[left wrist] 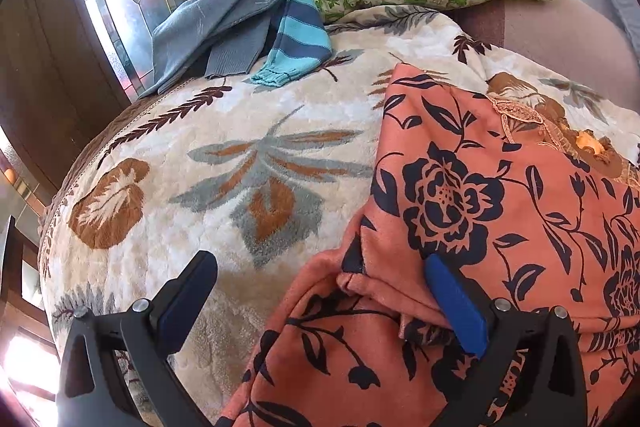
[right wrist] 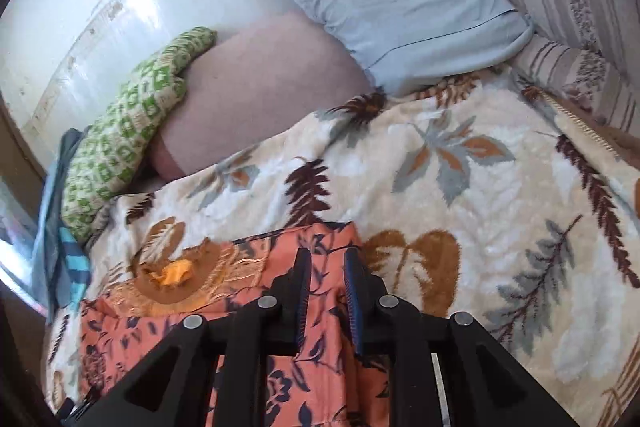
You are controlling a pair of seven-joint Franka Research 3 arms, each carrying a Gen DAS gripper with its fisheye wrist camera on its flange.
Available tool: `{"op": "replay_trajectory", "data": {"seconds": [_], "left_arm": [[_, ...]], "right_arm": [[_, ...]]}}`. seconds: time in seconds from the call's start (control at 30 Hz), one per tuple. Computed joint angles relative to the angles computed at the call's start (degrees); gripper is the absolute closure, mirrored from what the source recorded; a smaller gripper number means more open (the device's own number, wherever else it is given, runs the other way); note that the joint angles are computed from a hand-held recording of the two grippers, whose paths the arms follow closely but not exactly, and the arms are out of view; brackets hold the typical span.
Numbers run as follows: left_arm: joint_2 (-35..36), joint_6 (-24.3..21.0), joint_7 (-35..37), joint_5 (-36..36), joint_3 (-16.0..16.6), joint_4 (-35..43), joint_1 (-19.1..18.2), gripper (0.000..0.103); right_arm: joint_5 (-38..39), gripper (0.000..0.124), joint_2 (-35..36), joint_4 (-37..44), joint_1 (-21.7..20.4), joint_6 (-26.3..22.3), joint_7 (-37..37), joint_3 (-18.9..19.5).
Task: Fold small clothes
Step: 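Release the dress and lift both grippers away to view the fold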
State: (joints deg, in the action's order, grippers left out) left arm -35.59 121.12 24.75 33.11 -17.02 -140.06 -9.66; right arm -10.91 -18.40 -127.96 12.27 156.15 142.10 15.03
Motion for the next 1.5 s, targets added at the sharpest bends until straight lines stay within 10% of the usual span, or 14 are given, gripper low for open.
{"op": "replay_trajectory", "data": {"seconds": [0.2,0.5,0.63,0.77,1.03,1.3,1.5], "left_arm": [[0.2,-0.8,-0.4,0.8,-0.5,0.3,-0.1,0.0],[0.3,-3.3,-1.8,2.7,-1.9,1.1,-0.5,0.0],[-0.1,-3.4,-1.8,1.8,-0.9,0.9,-1.0,0.0],[-3.4,-3.0,-2.8,1.8,-0.4,-0.6,-0.8,0.0],[-18.9,-6.7,-0.1,2.5,0.4,-8.0,-0.8,0.0],[-33.9,-16.8,4.1,-7.2,1.9,-13.8,-5.4,0.0],[-37.4,-22.0,6.6,-8.8,-4.4,-9.8,-10.1,0.0]], "right_arm": [[16.4,0.105,7.7,6.0,9.2,-17.8,-17.6,-5.7],[25.8,0.105,4.6,2.1,15.2,-7.1,-31.8,-5.3],[15.8,0.105,7.4,4.8,14.3,-12.6,-27.4,-1.4],[23.7,0.104,3.0,1.8,15.9,-10.0,-29.7,-3.3],[24.7,0.104,-15.8,-12.6,14.1,-2.9,-21.8,0.3],[27.0,0.102,-34.5,-24.5,15.7,-10.6,-15.7,1.7],[26.0,0.058,-42.7,-25.5,14.0,-13.0,-9.7,7.0]]}}
